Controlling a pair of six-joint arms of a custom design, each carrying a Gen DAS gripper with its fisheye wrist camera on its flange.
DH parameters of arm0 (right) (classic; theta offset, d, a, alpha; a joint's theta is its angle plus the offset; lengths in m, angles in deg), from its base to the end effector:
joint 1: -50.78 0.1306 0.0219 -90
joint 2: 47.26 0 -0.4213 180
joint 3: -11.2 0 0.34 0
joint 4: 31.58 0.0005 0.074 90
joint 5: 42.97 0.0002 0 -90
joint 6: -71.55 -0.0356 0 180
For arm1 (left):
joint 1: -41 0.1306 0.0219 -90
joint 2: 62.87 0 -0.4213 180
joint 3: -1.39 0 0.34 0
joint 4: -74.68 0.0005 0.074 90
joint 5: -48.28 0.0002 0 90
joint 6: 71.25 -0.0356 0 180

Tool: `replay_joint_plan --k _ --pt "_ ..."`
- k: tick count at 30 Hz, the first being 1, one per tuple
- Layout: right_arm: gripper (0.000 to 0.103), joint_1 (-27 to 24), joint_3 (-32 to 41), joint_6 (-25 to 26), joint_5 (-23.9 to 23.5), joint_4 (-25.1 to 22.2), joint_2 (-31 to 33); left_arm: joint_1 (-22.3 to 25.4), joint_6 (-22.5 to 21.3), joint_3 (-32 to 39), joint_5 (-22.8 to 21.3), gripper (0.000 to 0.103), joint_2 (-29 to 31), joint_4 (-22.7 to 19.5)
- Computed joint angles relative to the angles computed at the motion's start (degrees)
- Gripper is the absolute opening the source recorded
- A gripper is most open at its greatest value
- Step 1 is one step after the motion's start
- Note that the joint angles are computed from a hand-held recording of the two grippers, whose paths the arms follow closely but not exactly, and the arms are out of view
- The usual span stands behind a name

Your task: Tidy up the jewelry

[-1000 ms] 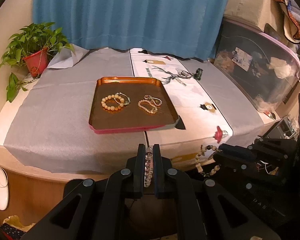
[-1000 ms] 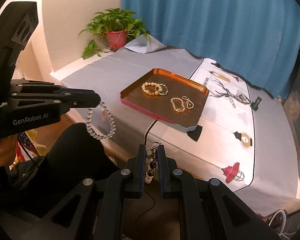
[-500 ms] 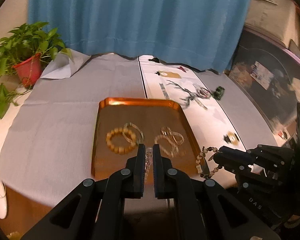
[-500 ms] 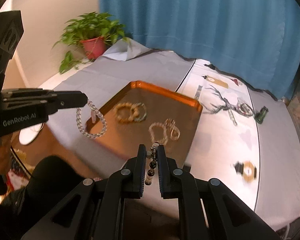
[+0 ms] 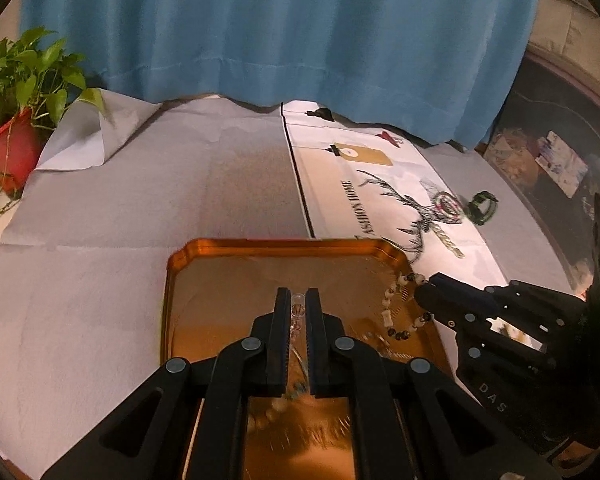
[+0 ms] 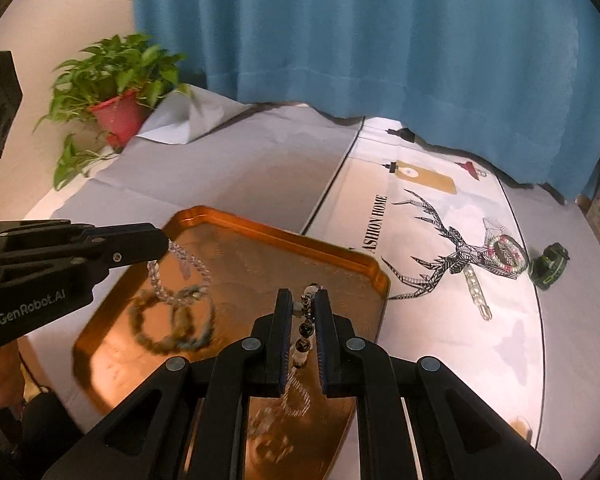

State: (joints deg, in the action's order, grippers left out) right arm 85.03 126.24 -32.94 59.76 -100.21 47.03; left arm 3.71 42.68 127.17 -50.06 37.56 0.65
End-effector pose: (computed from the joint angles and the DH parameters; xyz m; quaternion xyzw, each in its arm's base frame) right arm 0.3718 0.2431 0.5904 -0.1199 0.9205 0.0531 0.3680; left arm 0.3826 -0.2855 0.6083 0.0831 0.9299 -0.1206 0.3375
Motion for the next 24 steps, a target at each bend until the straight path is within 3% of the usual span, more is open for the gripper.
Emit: replay_joint_plan --k 2,3,4,5,6,8,9,12,17,24 --pt "0.018 -0.10 0.05 -0.36 3.58 -0.52 1.28 0.11 -0.16 -0.18 -2.11 0.013 0.62 0.53" --pt "0.034 0.20 0.54 -0.48 5.77 -2.19 2.00 0.28 0.27 -0.28 -2.61 0.029 0.75 0.56" --pt "0.057 0.45 1.19 -0.55 7.97 -4.31 2.96 0.47 1.08 -0.53 -3.44 0.045 0.72 0.58" --pt "0.064 0.52 0.73 -0.61 8.56 -4.62 2.93 0.50 2.09 -0.97 -4.90 0.082 0.45 0.52" --pt "0.067 0.51 -0.47 -1.09 8.26 -4.07 2.31 0.24 3.65 -2.11 -7.54 0.098 -0.30 1.08" --pt "0.067 0.35 -1.70 -2.66 6.48 -4.73 1.21 -0.63 5.70 -6.29 -11.58 0.098 -3.13 4.59" --pt "0.067 0.39 -2.37 -3.42 5.42 -5.37 0.40 -0.93 6.36 -7.36 -11.84 0.098 -4.08 4.15" --pt "0.067 1.91 -4.78 -5.77 4.59 -7.27 -2.86 -1.97 8.68 -7.82 -12.77 0.098 -5.26 -1.34" --pt "0.067 8.19 -7.26 -11.17 6.70 -11.50 -9.77 -7.32 16.80 -13.09 -17.15 0.098 -10.75 -9.55" --pt "0.067 21.38 -5.34 -22.61 14.01 -19.71 -16.03 -19.58 29.05 -14.58 -21.11 0.098 -15.88 -19.85"
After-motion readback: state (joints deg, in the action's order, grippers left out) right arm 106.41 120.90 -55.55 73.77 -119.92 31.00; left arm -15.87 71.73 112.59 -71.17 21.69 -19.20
